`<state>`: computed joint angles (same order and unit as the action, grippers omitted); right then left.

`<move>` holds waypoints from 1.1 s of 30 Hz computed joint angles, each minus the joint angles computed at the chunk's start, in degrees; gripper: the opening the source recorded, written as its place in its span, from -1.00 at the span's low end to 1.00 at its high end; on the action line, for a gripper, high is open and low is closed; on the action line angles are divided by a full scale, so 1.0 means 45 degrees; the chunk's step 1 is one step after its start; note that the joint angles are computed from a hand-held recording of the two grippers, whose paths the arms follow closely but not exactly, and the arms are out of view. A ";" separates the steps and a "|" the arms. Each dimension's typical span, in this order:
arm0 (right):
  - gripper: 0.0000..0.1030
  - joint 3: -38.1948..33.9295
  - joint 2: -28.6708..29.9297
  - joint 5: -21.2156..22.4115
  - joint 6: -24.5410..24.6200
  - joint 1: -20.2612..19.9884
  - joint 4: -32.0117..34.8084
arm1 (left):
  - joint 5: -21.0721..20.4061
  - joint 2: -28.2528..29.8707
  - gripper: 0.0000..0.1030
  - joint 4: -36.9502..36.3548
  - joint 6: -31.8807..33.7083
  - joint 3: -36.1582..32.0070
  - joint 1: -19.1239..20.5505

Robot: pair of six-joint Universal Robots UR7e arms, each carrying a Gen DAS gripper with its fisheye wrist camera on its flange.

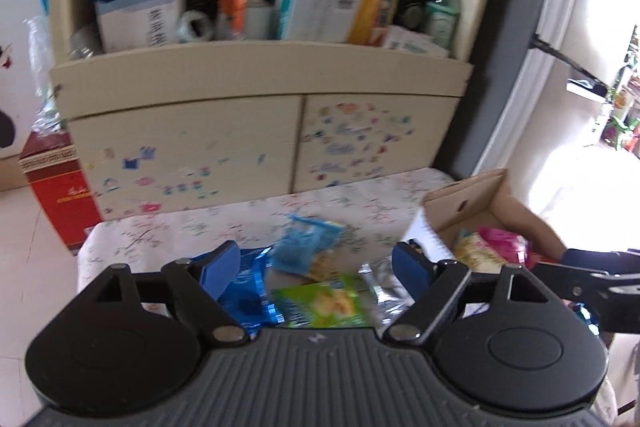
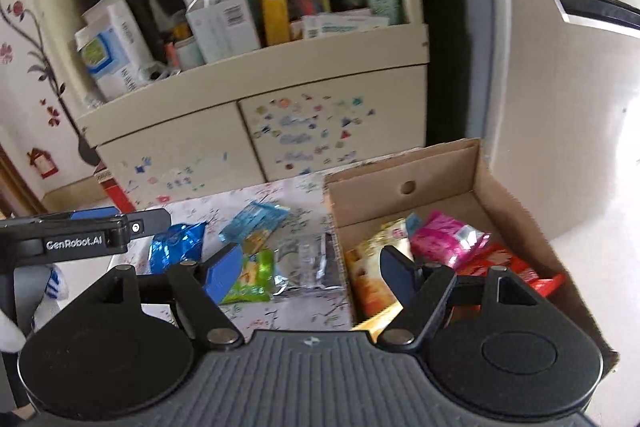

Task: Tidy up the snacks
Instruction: 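Move both open tools back from the box to the snack heap, then grasp the blue foil bag with left tool while right tool reaches green cracker packet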

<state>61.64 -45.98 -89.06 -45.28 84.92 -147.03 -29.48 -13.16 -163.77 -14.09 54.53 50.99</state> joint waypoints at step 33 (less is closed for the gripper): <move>0.57 -0.1005 0.1922 -0.0345 -0.1457 0.0393 0.2024 | -0.0607 0.0673 0.22 0.2113 -0.1854 -0.0999 0.1874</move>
